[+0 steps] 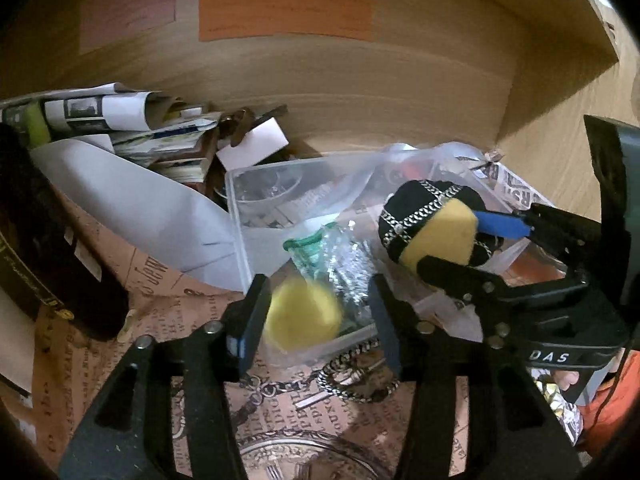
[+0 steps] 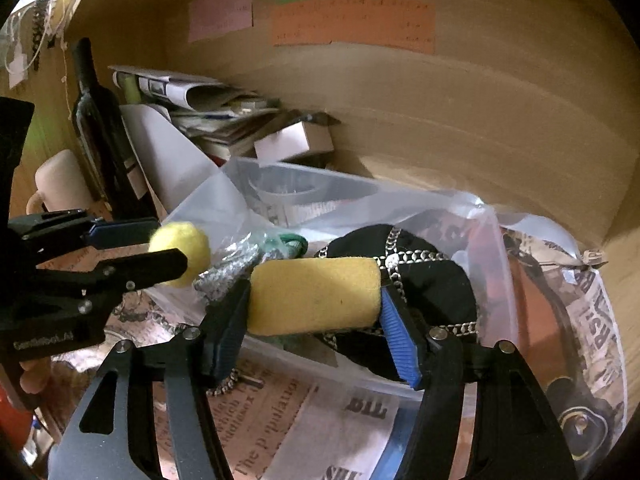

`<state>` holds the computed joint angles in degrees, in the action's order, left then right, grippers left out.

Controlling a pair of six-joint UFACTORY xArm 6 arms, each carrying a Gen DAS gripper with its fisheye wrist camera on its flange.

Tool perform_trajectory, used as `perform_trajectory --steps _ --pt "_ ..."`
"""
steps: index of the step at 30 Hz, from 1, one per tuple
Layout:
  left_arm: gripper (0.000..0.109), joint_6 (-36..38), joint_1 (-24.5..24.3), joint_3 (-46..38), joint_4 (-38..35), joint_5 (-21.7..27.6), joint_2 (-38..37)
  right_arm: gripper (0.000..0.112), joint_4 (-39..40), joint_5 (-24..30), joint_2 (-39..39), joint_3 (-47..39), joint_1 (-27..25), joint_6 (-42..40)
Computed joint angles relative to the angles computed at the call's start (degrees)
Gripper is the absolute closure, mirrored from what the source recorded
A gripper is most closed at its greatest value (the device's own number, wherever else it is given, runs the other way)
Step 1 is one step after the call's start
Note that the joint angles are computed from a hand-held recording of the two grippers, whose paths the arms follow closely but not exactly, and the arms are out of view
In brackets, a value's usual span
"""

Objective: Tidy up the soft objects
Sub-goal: 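Drop the yellow ball into the box with the left tool while the right tool drops the sponge in, then grasp the floral scrunchie with the right tool while the left tool grasps the chain bracelet ring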

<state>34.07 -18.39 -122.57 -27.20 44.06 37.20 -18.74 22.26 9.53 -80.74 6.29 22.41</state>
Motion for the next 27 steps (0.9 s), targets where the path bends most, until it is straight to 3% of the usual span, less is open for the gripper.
perform_trajectory --steps 4,8,13,16,21,27 --pt "0.040 0.9 -0.5 4.6 -0.1 -3.9 -2.8 0.035 -5.0 -0.1 -1.0 0.8 0.0 3.9" --pt "0.037 3.4 -0.4 10.3 -2.4 -6.6 -7.3 0.028 -9.3 -1.0 -3.1 2.4 -0.1 7.8" --pt "0.016 7.2 -0.5 19.7 -6.7 -12.0 -14.5 0.024 -14.5 -3.0 -8.1 6.5 -0.1 13.2" --pt "0.009 9.7 -0.5 24.4 -9.7 -14.2 -18.2 0.011 -18.8 -4.5 -11.9 10.2 -0.1 18.0" --pt "0.006 11.5 0.0 30.9 -13.5 -13.6 -23.1 0.009 -24.3 -4.4 -18.0 16.5 0.8 23.4" --pt "0.006 10.4 -0.1 38.1 -12.7 -12.6 -26.7 0.009 -23.4 -1.5 -22.8 23.3 2.4 24.7"
